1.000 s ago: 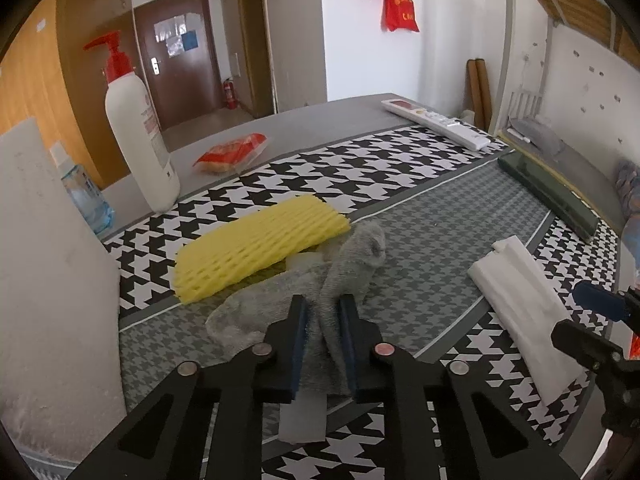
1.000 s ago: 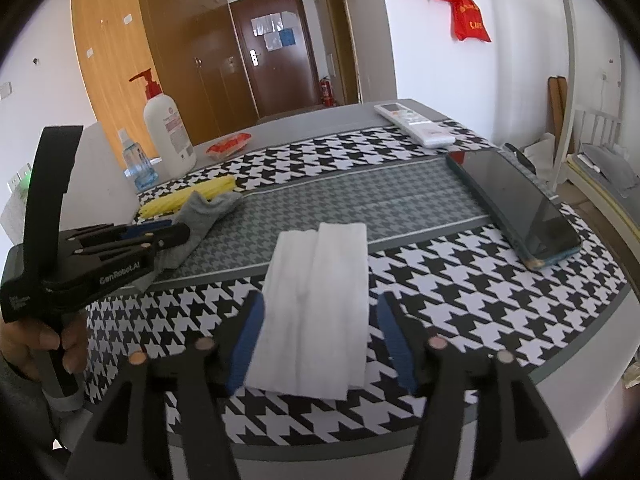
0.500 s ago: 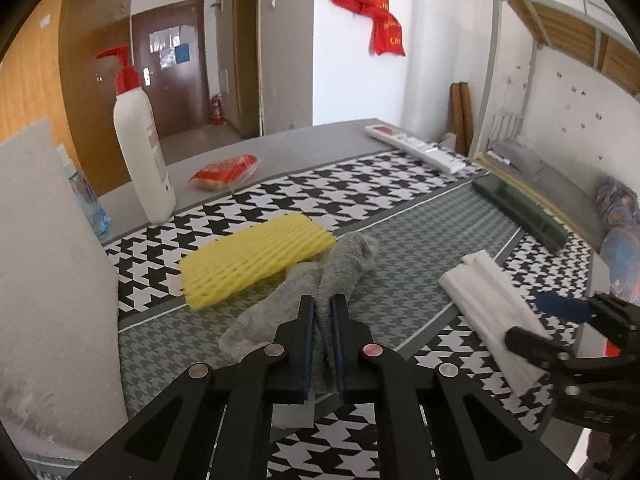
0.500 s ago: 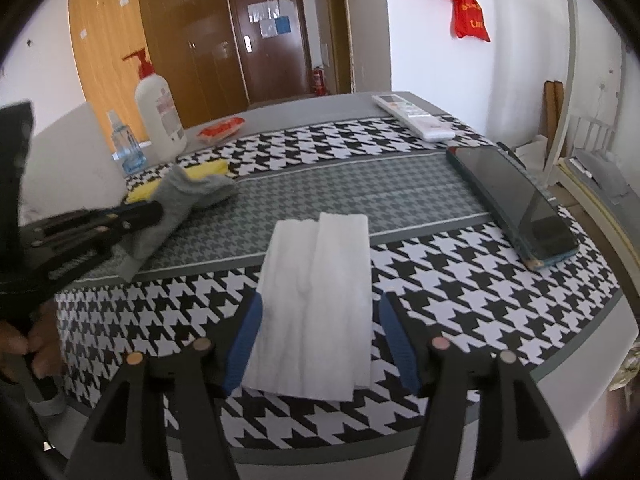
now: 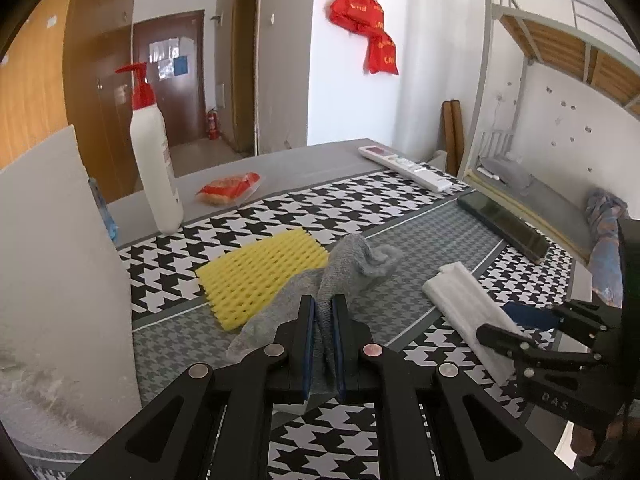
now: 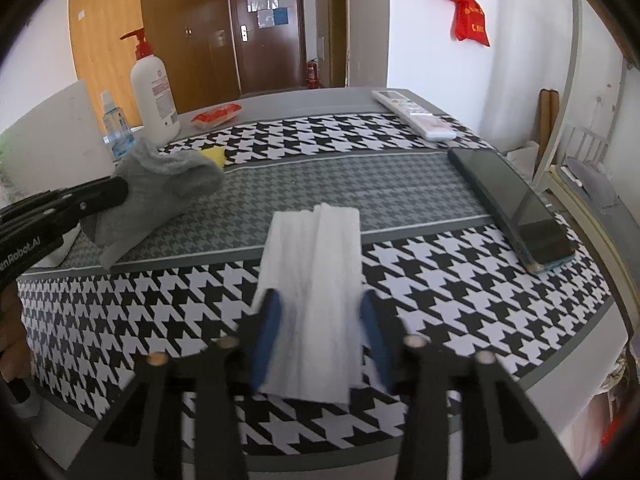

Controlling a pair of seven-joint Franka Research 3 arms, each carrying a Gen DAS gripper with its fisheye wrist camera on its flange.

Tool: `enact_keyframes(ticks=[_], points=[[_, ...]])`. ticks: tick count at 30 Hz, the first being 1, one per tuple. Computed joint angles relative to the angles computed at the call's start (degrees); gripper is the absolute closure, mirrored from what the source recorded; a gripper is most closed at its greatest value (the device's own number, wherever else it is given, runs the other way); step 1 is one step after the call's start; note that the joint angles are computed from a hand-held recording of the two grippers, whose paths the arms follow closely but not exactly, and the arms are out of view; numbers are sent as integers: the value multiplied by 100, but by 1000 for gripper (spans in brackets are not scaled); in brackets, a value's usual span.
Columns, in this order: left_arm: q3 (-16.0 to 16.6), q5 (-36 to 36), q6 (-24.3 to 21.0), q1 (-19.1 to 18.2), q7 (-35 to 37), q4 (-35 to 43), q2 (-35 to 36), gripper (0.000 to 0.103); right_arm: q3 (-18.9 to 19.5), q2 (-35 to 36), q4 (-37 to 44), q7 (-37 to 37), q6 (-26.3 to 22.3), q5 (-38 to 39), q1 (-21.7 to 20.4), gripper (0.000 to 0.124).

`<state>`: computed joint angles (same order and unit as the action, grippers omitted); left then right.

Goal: Organize soft objects
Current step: 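Lift the grey cloth and tissues and carry both toward the white foam box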

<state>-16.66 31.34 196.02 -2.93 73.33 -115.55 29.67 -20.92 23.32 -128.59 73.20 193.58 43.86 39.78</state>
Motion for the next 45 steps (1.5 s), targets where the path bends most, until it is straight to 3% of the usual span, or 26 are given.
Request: enact_keyframes(ticks=[2,4,10,15,20,23,30,35,45], points=[[2,21,39,7,1,-53,-39,94,148,-59,-36,35,10,-42,-141,102],[-41,82,127,80,-22,-128,-88,94,644,-170,-104,123,86,-256,-627,111],[43,200,381,105,-151,-324,-278,94,1309,-410,-286,157,453,-481,-1184,111],[-17,491,579,293,-407,-490,-434,94,1504,-544,-329,-83,650,-285,-1262,111],[365,310,818,-22,-343,-708,-674,94,1816,-661,-383,-168,823,-285,-1464,111],[515,165,918,-158,-260,-830,-800,94,2328,-795,-592,337,1039,-1014,-2024,111],[721,-195,1092,-353,-22,-1077,-1034,94,2304,-966,-655,188,1239,-948,-1863,111],[888,-662,1161,-586,344,-1215,-1184,94,2398,-1042,-670,281,1282,-1132,-1974,111],[933,-1185,1285,-688,782,-1364,-1434,94,2441,-1203,-596,254,1448,-1243,-1976,111]])
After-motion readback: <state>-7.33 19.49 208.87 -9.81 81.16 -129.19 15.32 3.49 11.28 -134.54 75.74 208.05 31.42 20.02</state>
